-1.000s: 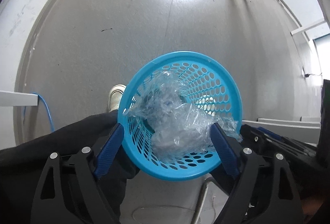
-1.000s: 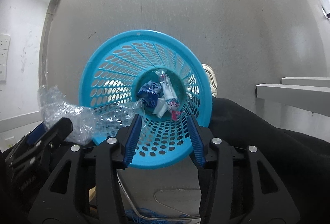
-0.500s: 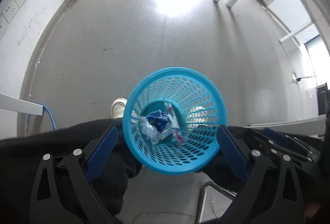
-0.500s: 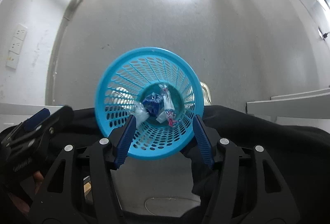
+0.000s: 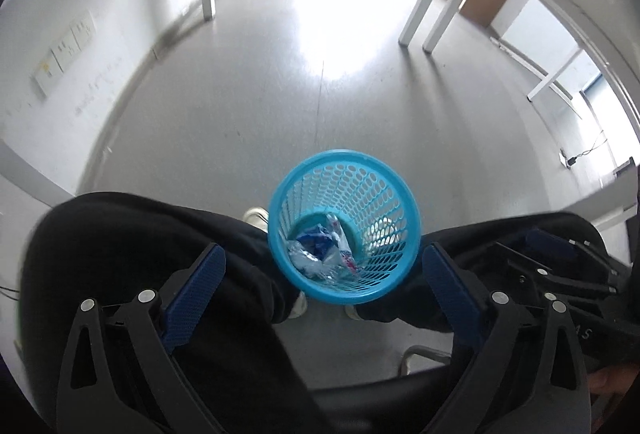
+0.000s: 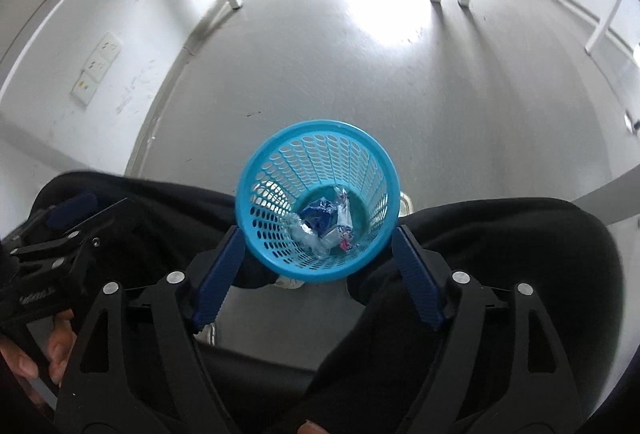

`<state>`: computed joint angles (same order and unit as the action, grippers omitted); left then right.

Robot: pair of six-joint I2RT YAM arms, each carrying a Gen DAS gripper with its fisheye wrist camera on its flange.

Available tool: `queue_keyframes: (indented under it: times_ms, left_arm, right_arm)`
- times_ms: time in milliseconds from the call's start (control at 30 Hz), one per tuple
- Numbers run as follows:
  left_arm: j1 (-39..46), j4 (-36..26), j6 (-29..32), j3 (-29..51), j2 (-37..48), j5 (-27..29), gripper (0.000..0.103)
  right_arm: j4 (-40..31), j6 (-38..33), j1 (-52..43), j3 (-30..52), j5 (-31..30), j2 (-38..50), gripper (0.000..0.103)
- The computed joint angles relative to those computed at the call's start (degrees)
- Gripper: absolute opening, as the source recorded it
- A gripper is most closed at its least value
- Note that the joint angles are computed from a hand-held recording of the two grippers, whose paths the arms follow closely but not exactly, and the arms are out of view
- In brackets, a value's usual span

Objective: Collect trash
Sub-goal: 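Raise both tools back up toward the remaining trash on the table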

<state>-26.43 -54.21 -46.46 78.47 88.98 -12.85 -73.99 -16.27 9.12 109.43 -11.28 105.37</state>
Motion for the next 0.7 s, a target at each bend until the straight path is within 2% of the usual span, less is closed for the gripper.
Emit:
queue_keyframes:
  times_ms: [133, 300, 533, 700]
  left_arm:
    - [-6.46, -5.16, -3.23, 1.30, -4.26, -5.31, 0.097]
    - [-12.24, -10.21, -5.74, 3.64, -8.29, -9.32, 0.097]
    - [-20.82, -15.59, -8.50, 8.56, -11.84, -20.33, 0.097]
    - [-20.42, -18.23, -7.51, 12.67, -11.54, -19.71, 0.097]
  right_arm:
    - [-3.84, -3.84, -3.11, -0.95, -3.23, -5.63, 0.079]
    - [-4.36, -10.33, -7.58, -3.92, -5.48, -13.80, 0.086]
    - [-8.19, -16.88, -15.05, 0.59, -13.39, -17.65, 0.094]
    - [-13.12, -17.23, -15.64, 6.22, -13.21, -15.51, 0.094]
